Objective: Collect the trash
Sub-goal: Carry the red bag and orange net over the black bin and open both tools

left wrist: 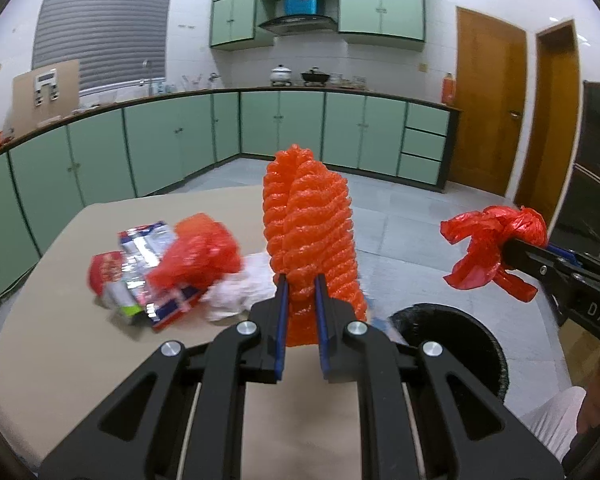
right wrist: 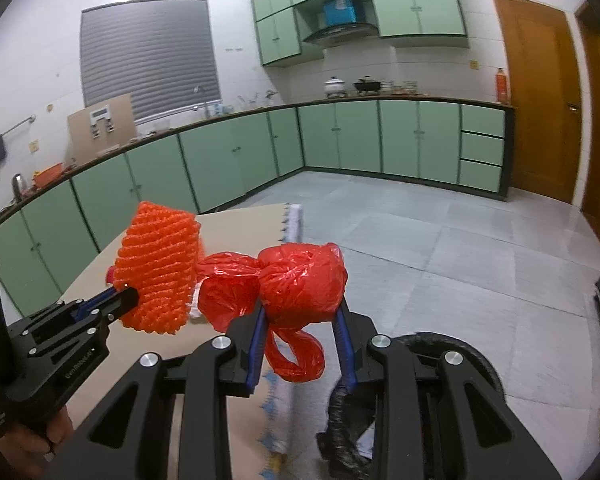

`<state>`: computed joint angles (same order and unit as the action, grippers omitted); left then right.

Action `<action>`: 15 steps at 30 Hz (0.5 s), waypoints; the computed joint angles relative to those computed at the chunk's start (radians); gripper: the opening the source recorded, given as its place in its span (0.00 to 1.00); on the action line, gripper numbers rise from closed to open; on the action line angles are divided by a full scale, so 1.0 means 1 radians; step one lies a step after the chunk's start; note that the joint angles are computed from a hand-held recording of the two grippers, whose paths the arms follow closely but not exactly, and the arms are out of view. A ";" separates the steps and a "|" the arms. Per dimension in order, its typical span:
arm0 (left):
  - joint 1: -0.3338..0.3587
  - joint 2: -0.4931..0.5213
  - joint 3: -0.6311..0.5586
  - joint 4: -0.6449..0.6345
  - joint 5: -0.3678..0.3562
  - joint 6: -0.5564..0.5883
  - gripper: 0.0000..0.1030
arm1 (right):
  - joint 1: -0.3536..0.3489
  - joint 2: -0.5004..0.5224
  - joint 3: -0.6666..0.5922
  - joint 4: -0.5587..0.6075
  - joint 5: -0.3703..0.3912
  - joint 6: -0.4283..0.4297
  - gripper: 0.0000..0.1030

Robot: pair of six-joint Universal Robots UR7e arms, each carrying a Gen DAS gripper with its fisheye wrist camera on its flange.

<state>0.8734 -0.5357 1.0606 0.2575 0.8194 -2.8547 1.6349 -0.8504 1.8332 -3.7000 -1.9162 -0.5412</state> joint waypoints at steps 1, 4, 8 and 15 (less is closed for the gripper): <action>-0.002 0.011 -0.011 0.005 0.008 0.002 0.11 | -0.004 -0.007 0.007 -0.008 -0.006 0.004 0.30; -0.011 0.043 -0.043 0.025 0.033 0.007 0.11 | -0.024 -0.033 0.035 -0.039 -0.023 0.011 0.30; -0.019 0.093 -0.098 0.064 0.071 0.011 0.11 | -0.056 -0.065 0.069 -0.072 -0.043 0.020 0.30; -0.026 0.219 -0.255 0.168 0.130 0.005 0.11 | -0.110 -0.098 0.093 -0.094 -0.080 0.048 0.30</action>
